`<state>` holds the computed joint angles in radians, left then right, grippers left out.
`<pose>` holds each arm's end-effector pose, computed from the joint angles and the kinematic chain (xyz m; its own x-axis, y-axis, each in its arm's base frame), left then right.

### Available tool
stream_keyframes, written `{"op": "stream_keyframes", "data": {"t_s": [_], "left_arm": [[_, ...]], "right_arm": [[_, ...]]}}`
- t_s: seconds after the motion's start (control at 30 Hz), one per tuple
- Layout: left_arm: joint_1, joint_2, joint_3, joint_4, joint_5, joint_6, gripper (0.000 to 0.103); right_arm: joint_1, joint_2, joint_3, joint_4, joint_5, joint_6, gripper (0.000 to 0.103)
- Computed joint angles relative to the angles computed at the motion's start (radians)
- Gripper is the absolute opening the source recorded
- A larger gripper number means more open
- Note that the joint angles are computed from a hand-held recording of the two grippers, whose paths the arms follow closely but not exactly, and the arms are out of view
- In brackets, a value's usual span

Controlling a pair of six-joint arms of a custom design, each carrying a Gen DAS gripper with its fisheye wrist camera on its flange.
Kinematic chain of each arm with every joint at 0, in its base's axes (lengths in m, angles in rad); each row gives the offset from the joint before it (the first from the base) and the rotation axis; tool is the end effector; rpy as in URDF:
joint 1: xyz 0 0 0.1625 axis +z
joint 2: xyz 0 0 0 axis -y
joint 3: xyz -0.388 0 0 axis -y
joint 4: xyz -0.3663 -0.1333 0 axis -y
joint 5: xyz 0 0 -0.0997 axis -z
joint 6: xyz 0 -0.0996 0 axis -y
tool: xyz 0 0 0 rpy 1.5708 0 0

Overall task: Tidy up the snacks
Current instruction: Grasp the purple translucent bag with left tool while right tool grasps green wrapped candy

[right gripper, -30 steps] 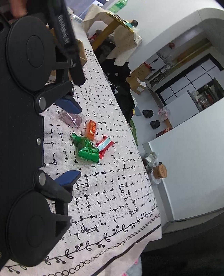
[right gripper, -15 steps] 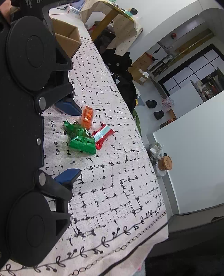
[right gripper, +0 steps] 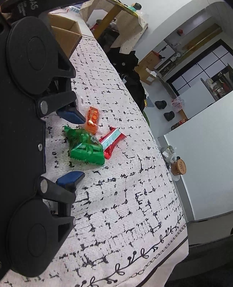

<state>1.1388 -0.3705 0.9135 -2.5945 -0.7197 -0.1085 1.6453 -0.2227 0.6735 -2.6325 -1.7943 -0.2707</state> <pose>-0.1434 -0.8083 0.1016 -0.7800 -0.1268 -0.6128 0.2885 0.7962 -0.5319 0.1739 -0.8349 0.0662 -0.9298 -0.1662 0.3283 -0.3213 0.8016 -0.5042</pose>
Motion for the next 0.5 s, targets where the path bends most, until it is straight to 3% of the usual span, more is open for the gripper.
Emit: {"op": "stream_keyframes", "data": {"t_s": [0.4, 0.5], "left_arm": [[-0.008, -0.036, 0.029, -0.002, 0.031, -0.016, 0.033], [-0.01, -0.044, 0.03, 0.002, 0.035, -0.027, 0.033]], "right_arm": [[0.011, 0.093, -0.14, 0.023, -0.017, 0.059, 0.058], [0.009, 0.108, -0.162, 0.019, -0.02, 0.055, 0.053]]}}
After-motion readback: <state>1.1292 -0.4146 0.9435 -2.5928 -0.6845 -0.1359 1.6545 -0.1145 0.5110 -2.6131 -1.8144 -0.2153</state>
